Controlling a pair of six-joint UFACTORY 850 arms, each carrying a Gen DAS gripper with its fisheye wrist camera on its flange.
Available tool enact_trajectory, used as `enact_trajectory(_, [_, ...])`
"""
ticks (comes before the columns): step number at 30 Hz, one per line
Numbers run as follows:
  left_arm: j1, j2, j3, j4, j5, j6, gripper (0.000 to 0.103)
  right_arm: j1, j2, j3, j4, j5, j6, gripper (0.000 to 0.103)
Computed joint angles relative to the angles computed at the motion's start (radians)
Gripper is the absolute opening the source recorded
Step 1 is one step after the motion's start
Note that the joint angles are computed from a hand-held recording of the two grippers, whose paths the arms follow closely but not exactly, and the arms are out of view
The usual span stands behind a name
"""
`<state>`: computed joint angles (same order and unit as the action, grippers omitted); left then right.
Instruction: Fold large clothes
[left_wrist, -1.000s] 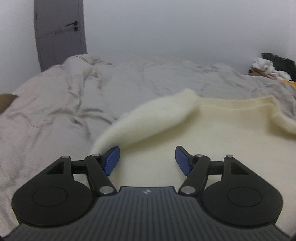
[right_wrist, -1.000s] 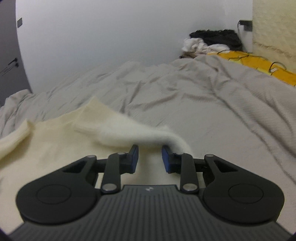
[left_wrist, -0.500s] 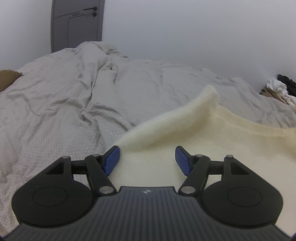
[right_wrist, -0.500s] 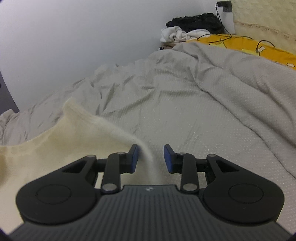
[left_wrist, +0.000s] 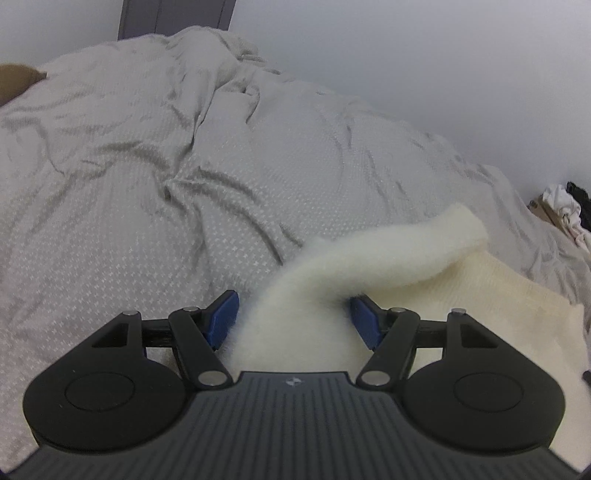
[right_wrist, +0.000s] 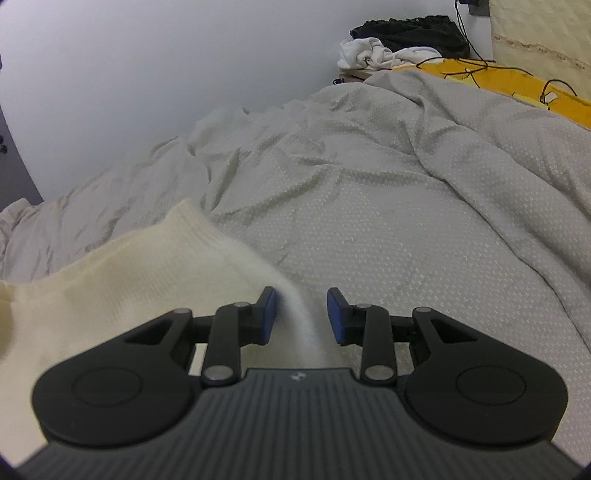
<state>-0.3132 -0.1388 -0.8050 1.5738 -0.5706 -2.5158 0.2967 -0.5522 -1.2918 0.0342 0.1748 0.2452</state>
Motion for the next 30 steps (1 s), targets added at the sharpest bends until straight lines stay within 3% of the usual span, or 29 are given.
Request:
enact_trajectory(3, [-0.016, 0.009, 0.005, -0.004, -0.019, 0.012, 0.072, 0.01, 0.016, 0.02, 0.122, 0.022, -0.141, 0.034])
enact_trajectory(6, [-0.045, 0.03, 0.019, -0.011, -0.041, 0.025, 0.072, 0.015, 0.052, 0.064, 0.119, 0.05, -0.147, 0.034])
enact_trajectory(14, [-0.196, 0.112, 0.068, -0.05, -0.131, 0.053, 0.072, 0.021, 0.207, 0.237, -0.136, 0.115, 0.122, 0.034])
enact_trajectory(20, [-0.345, 0.153, 0.079, -0.09, -0.245, 0.076, 0.074, 0.006, 0.335, 0.363, -0.553, 0.2, 0.558, 0.035])
enact_trajectory(23, [-0.411, 0.175, 0.1, -0.095, -0.272, 0.028, 0.075, 0.004, 0.389, 0.418, -0.656, 0.242, 0.682, 0.036])
enact_trajectory(29, [-0.501, 0.204, 0.134, -0.063, -0.243, -0.108, 0.083, -0.005, 0.452, 0.495, -0.912, 0.325, 0.982, 0.058])
enact_trajectory(30, [-0.507, 0.206, 0.139, -0.047, -0.228, -0.141, 0.083, -0.008, 0.454, 0.502, -0.959, 0.341, 1.042, 0.067])
